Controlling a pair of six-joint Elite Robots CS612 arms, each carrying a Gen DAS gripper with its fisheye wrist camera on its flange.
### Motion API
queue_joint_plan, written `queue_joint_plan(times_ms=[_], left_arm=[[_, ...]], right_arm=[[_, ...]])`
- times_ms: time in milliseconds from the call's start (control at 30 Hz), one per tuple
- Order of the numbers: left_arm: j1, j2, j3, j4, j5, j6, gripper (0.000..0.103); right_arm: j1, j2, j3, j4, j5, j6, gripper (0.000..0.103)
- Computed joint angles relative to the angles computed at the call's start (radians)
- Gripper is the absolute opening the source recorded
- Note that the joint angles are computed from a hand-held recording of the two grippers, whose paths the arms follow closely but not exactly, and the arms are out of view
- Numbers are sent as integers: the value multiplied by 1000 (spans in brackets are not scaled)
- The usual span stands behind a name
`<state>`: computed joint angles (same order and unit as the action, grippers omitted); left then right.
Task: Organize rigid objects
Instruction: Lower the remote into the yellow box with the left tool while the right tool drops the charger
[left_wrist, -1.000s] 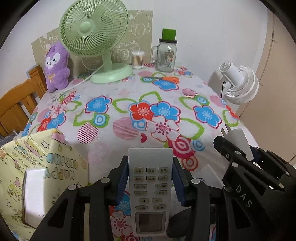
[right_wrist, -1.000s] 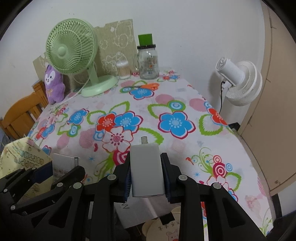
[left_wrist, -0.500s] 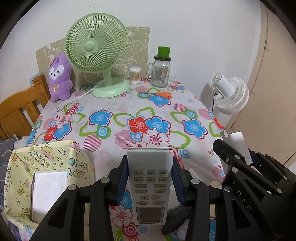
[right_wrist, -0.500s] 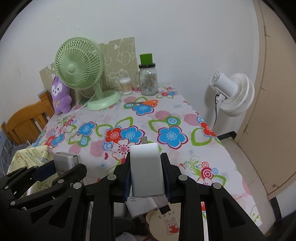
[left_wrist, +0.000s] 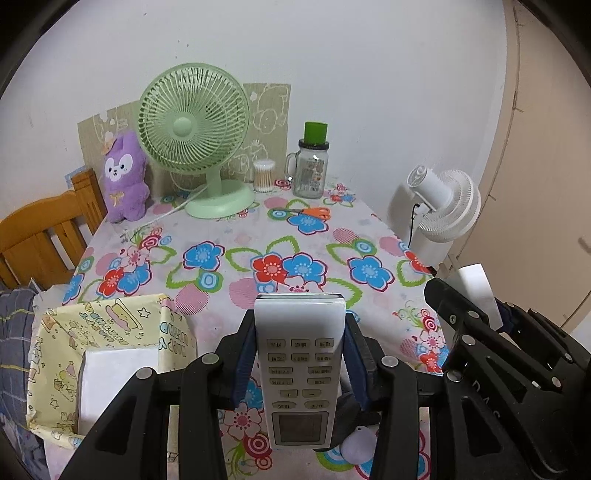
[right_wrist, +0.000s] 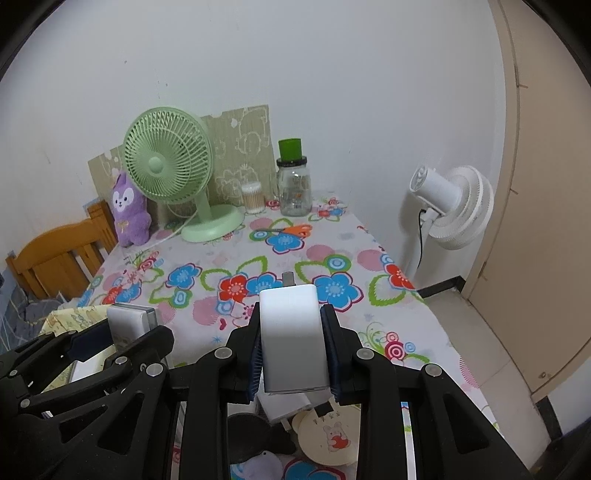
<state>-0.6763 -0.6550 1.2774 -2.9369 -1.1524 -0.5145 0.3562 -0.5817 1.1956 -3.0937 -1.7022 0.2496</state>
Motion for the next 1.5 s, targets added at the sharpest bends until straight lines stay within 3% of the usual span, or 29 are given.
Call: queue_joint_plan(times_ms=[667, 1500], left_arm=[[-15, -68, 102, -82, 29, 24, 44], [14, -133, 203, -142, 57, 24, 45]], right_arm=[[26, -58, 75, -60, -46, 6, 31], [77, -43, 3, -19, -51, -8, 31]])
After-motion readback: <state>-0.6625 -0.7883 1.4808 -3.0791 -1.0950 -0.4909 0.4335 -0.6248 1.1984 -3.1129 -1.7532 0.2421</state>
